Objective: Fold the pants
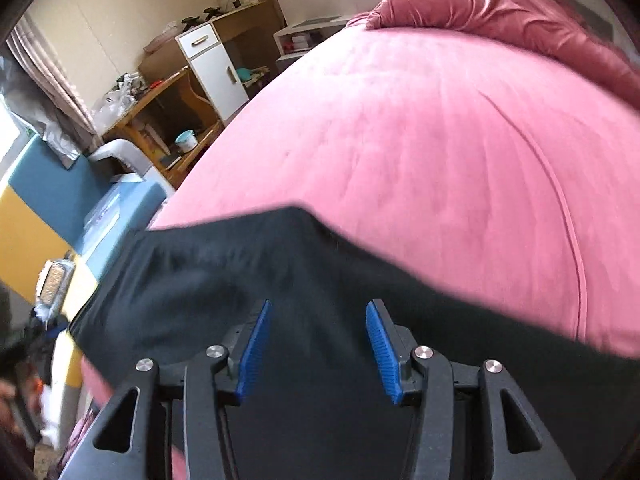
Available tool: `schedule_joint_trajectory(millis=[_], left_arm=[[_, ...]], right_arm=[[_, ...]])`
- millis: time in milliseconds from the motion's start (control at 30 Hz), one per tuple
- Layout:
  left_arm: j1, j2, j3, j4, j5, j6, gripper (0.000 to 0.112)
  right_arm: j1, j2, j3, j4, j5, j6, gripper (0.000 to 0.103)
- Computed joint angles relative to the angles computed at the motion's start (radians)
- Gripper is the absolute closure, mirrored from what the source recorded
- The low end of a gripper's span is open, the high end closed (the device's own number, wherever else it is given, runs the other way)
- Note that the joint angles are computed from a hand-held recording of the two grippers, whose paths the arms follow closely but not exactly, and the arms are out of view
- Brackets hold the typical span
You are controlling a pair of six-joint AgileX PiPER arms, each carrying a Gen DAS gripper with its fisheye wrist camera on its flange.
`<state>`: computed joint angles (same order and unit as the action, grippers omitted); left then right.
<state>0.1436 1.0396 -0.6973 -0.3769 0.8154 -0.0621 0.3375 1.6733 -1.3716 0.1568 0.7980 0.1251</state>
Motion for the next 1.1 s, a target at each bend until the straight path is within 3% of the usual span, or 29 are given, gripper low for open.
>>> schedule_joint_trajectory(millis=[33,67,233,300,333,467,633,800,833,867,900,1000,1100], left_arm=[[-0.018,-0.005,0.006,0.002,-0.004,0.000,0.066],[-0.037,-0.005,0.009,0.000,-0.013,0.008,0.079],[-0.070,-0.005,-0.001,0.008,-0.041,0.047,0.087],[-0.052,0.009,-0.011,-0.016,-0.047,0.084,0.095],[-0.032,0.012,-0.018,-0.027,-0.040,0.111,0.097],[-0.006,0.035,-0.057,-0.070,-0.052,0.172,0.101],[-0.071,0.147,-0.083,0.046,-0.109,0.070,0.101],[-0.089,0.149,-0.055,0.102,-0.060,0.040,0.097],[-0.096,0.139,-0.045,0.143,-0.060,-0.003,0.094],[-0.091,0.138,-0.041,0.161,-0.060,-0.028,0.081],[-0.077,0.137,-0.039,0.163,-0.058,-0.045,0.076],[-0.039,0.127,-0.056,0.124,-0.028,-0.040,0.076],[-0.125,0.088,-0.104,0.309,0.003,-0.232,0.076]], right_arm=[[0.001,0.043,-0.057,-0.004,0.019,0.002,0.052],[-0.005,0.066,-0.087,0.003,0.030,-0.016,0.052],[0.017,0.190,-0.232,-0.029,0.112,-0.064,0.052],[0.038,0.228,-0.265,-0.078,0.129,-0.049,0.073],[0.035,0.230,-0.264,-0.079,0.129,-0.056,0.090],[0.033,0.256,-0.283,-0.106,0.097,-0.007,0.093],[0.027,0.308,-0.302,-0.157,0.075,0.085,0.093],[0.050,0.294,-0.276,-0.214,0.062,0.109,0.089],[0.056,0.295,-0.283,-0.230,0.070,0.119,0.078],[0.062,0.294,-0.286,-0.259,0.082,0.139,0.061],[0.061,0.287,-0.283,-0.271,0.087,0.152,0.055],[0.033,0.201,-0.195,-0.229,0.051,0.150,0.052],[0.014,0.084,-0.070,-0.193,0.003,0.149,0.049]])
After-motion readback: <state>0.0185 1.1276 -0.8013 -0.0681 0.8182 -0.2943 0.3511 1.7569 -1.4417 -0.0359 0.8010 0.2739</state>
